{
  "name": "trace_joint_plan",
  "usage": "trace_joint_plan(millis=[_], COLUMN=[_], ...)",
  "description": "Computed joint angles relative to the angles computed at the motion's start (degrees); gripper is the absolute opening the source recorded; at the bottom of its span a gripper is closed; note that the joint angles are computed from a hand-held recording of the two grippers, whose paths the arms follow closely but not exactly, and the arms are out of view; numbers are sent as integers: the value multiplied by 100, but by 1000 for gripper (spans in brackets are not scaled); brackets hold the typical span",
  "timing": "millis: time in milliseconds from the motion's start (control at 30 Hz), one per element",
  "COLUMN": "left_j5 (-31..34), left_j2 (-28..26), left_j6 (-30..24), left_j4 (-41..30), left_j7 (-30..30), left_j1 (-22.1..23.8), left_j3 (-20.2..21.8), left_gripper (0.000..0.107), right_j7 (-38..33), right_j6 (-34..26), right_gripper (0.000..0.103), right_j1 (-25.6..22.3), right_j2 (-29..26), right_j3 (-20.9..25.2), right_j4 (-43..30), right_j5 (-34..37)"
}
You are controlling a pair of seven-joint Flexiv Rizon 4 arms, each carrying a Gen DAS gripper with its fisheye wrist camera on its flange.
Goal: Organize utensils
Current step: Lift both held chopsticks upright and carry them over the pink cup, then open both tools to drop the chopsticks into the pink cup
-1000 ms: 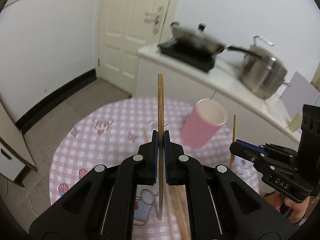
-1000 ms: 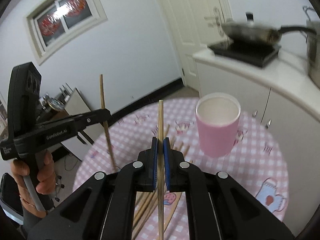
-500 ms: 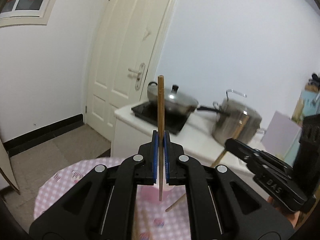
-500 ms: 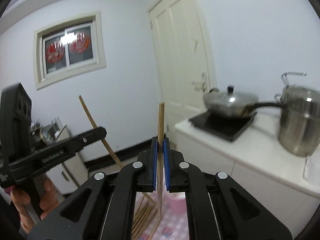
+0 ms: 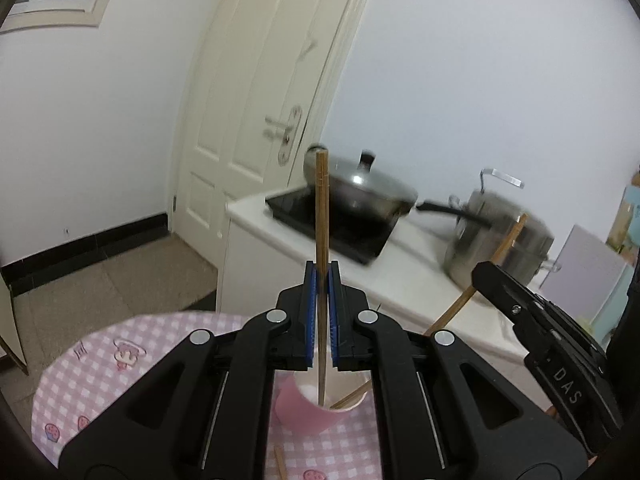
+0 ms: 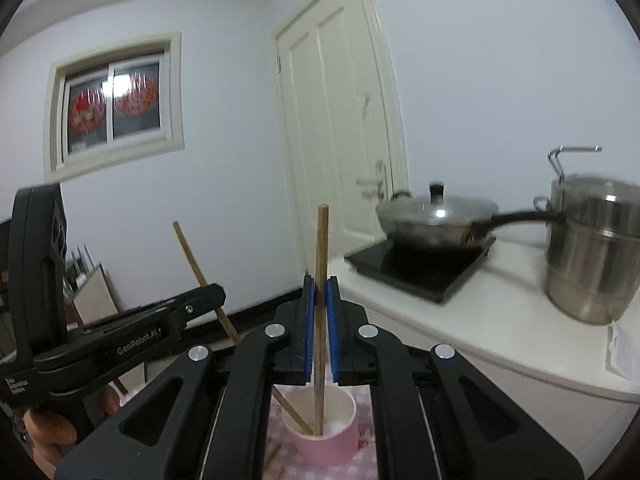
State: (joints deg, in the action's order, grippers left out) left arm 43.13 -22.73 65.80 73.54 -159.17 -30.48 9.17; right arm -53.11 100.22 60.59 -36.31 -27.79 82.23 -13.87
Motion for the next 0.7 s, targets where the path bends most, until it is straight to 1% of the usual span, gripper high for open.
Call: trace_joint_plan(millis=[67,100,167,267,367,500,533,567,600,633,667,700], left_j5=[-150,-248,-457,-577,-729,-1006,-1091,-1124,-1086,-898,-761,-766], left_j2=[-80,-111,-163,-158,-144,-103,-85,-60,-37,5,50,100], left_j6=[-38,-31,-71,-90,-100,-180,-150,-115,-140,-137,-100,-101], left_j4=[41,59,125,237,323,432,481,527,533,540,563,610], left_j7=[168,277,514,641,794,1110,1199,1226,1161,924,793,849], left_j1=[82,125,184,150,170,255,287,285,229,102,42,71], left_j3=[-81,-125,-194,-157,-175,-275,-311,-308,-253,-117,-60,-105], left_gripper=[6,6,6,6,7,9,16,34,49,66,66,66], right_j7=[-41,-68,-46,39,190,212,222,244,266,303,352,404], right_j6=[-112,-240,-344,-430,-388,-560,-597,-620,-641,-647,-644,-645], right_gripper=[5,5,5,5,5,6,6,6,9,15,19,28], right_j1=[-188,-372,-631,-846,-825,-1154,-1217,-1254,-1291,-1301,-1280,-1244], right_j2=[-20,-38,-61,-29,34,92,103,129,154,176,211,248], right_j3=[286,546,926,1252,1217,1723,1810,1872,1928,1943,1916,1865], right_j4=[-4,-65,-85,-22,117,109,100,125,147,171,218,268], right_j5=[-73,-159,-293,-467,-582,-750,-792,-829,-863,-895,-929,-967])
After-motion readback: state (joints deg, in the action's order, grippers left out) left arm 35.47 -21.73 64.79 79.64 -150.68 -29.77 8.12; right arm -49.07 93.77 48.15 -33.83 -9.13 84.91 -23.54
